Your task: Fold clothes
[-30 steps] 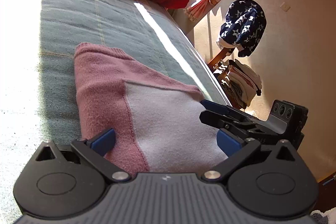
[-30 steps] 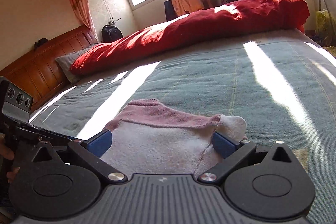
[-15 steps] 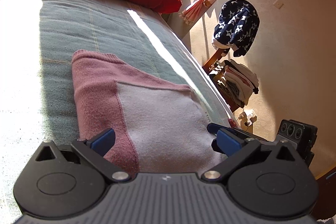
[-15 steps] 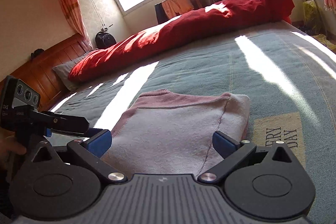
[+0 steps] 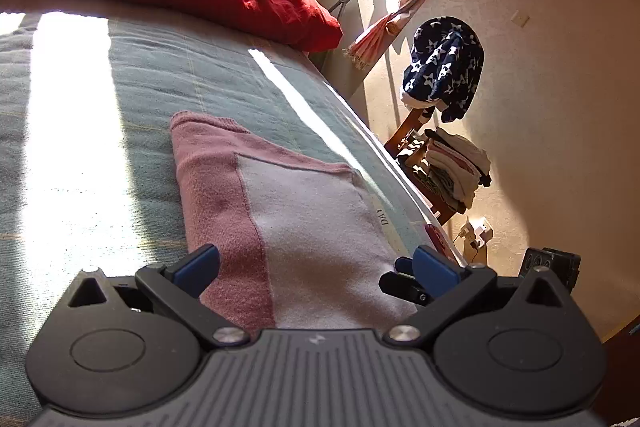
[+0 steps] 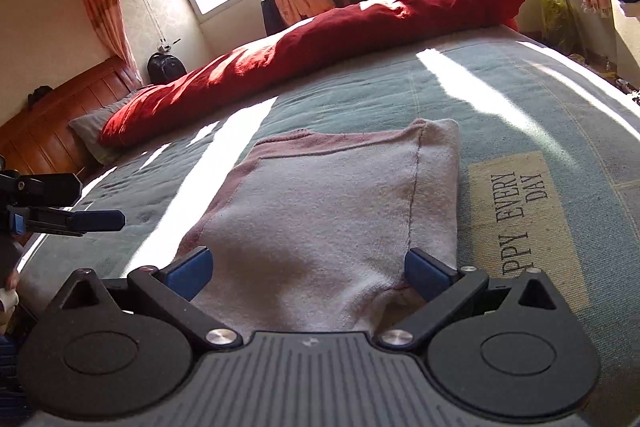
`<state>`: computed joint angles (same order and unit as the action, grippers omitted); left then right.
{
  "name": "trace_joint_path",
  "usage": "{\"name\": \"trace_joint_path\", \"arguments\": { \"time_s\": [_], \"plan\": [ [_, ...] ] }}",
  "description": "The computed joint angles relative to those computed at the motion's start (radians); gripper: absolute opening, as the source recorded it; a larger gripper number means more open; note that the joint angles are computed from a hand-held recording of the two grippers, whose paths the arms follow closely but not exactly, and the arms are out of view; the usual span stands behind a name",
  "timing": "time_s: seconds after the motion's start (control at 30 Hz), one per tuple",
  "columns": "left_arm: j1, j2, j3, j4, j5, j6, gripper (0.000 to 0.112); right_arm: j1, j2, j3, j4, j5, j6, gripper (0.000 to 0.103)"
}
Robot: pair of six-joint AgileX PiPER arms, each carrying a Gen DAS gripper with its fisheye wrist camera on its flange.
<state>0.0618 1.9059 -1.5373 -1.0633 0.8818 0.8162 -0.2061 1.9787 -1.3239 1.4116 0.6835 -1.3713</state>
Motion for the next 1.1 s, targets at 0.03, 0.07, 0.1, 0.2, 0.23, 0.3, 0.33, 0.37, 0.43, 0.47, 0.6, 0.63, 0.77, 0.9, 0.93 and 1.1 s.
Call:
{"name": "trace_joint_path", "arguments": {
  "time_s": [0.03,0.07,0.1,0.2,0.23,0.3,0.33,0.37,0.43,0.47,0.6,0.63,0.77,0.9,0.93,1.1],
  "plan": [
    [0.006,-0.022,0.024,-0.006,-0.004,0.012,0.102,-0.001,-0.026,0.029,0.012,-0.008,-0.007,0.103],
    [0.012,-0.045,0.048,-0.013,-0.010,0.022,0.102,-0.003,-0.047,0.054,0.040,0.003,-0.030,0.103],
    [0.018,-0.067,0.071,-0.019,-0.016,0.031,0.102,-0.004,-0.071,0.083,0.074,0.026,-0.061,0.103],
    [0.027,-0.124,0.125,-0.002,-0.036,0.031,0.102,0.015,-0.110,0.134,0.113,0.121,-0.139,0.103],
    [0.029,-0.145,0.145,0.012,-0.041,0.029,0.102,0.038,-0.112,0.143,0.114,0.148,-0.156,0.103],
    [0.036,-0.179,0.176,0.046,-0.047,0.018,0.102,0.085,-0.107,0.151,0.116,0.163,-0.179,0.103],
    [0.041,-0.195,0.189,0.069,-0.047,0.011,0.102,0.115,-0.100,0.153,0.119,0.167,-0.197,0.103],
    [0.047,-0.206,0.198,0.087,-0.046,0.008,0.102,0.141,-0.089,0.150,0.120,0.169,-0.208,0.103],
    [0.063,-0.226,0.218,0.108,-0.047,0.010,0.102,0.192,-0.070,0.151,0.144,0.154,-0.241,0.103],
    [0.073,-0.230,0.227,0.107,-0.043,0.017,0.102,0.214,-0.060,0.153,0.160,0.143,-0.267,0.103],
    [0.118,-0.228,0.246,0.095,-0.013,0.049,0.102,0.269,-0.013,0.130,0.102,0.064,-0.183,0.103],
    [0.128,-0.224,0.246,0.084,-0.005,0.062,0.102,0.278,-0.014,0.141,0.096,0.039,-0.165,0.103],
    [0.166,-0.200,0.244,0.012,0.032,0.127,0.102,0.284,-0.086,0.195,0.129,0.017,-0.202,0.103],
    [0.185,-0.172,0.237,-0.044,0.075,0.183,0.102,0.305,-0.126,0.198,0.101,-0.032,-0.164,0.103],
    [0.189,-0.165,0.235,-0.056,0.086,0.195,0.102,0.313,-0.119,0.179,0.053,-0.048,-0.105,0.103],
    [0.182,-0.101,0.180,-0.061,0.099,0.180,0.102,0.264,-0.082,0.151,0.011,0.020,0.006,0.103]
  ]
}}
